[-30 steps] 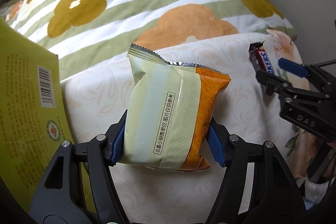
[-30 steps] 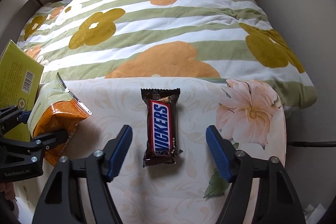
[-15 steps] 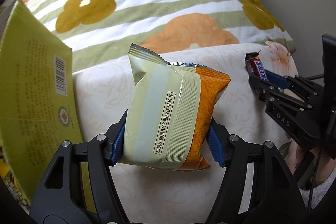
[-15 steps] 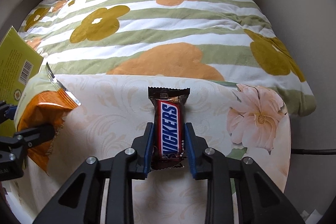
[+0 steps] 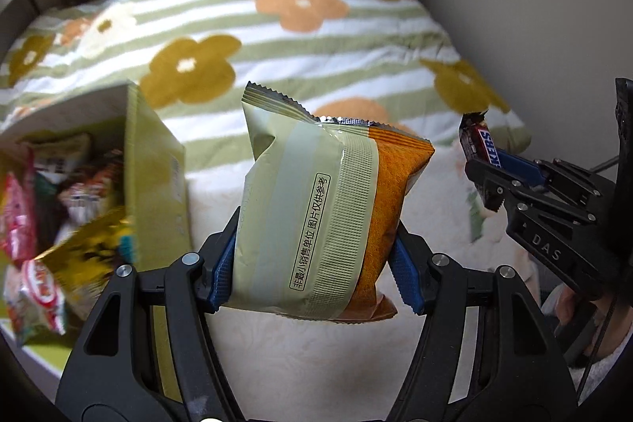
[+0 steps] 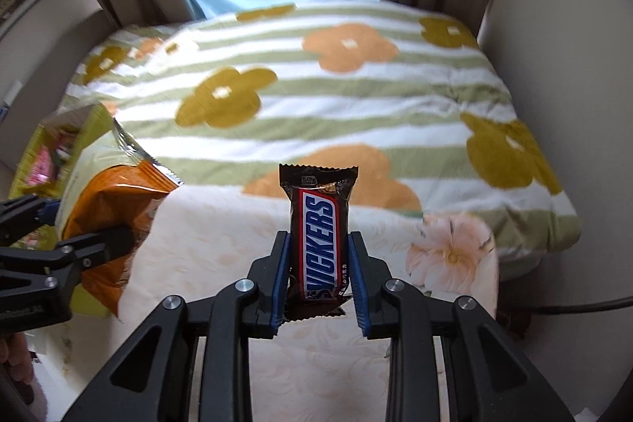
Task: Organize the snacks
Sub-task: 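Carry the cream-orange bag and Snickers bar over the box and release both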
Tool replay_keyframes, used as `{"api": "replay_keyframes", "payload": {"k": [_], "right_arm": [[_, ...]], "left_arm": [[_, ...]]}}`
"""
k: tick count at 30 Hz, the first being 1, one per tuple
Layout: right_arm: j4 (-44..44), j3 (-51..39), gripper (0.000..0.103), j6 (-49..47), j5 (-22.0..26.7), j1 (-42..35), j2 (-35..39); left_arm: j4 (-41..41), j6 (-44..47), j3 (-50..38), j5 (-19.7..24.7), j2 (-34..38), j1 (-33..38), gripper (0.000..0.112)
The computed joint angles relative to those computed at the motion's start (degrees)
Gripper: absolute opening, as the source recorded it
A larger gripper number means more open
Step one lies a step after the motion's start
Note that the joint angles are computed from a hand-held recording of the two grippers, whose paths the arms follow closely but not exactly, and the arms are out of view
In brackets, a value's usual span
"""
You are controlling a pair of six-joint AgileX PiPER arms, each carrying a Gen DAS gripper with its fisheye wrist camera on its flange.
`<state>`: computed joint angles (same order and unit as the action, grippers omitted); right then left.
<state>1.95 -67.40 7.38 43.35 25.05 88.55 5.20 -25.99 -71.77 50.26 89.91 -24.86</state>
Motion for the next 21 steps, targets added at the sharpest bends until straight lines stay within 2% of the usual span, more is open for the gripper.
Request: {"api": "replay_keyframes", "payload": {"k": [6, 12, 16, 21], "right_arm": [[3.7, -6.4, 0.026, -4.9, 4.9, 1.9, -3.3], [4.0, -12.7, 0.026, -4.9, 6.0, 7.5, -1.9], [2.5, -17.0, 0.026, -2.1, 6.1, 12.7, 0.6], [-2.9, -24.2, 0.026, 5.5, 6.4, 20.9, 6.3]], "left_arm": [[6.1, -7.4, 0.1, 3.9, -8.5, -0.4, 0.062], [7.0, -6.4, 1.4, 7.2, -16.2, 5.0, 0.062], [0.8, 3.3, 2.8, 6.9, -19.8, 16.2, 0.062], [-12.3, 23.8, 3.8, 6.3, -20.1, 34.9, 0.062]]}}
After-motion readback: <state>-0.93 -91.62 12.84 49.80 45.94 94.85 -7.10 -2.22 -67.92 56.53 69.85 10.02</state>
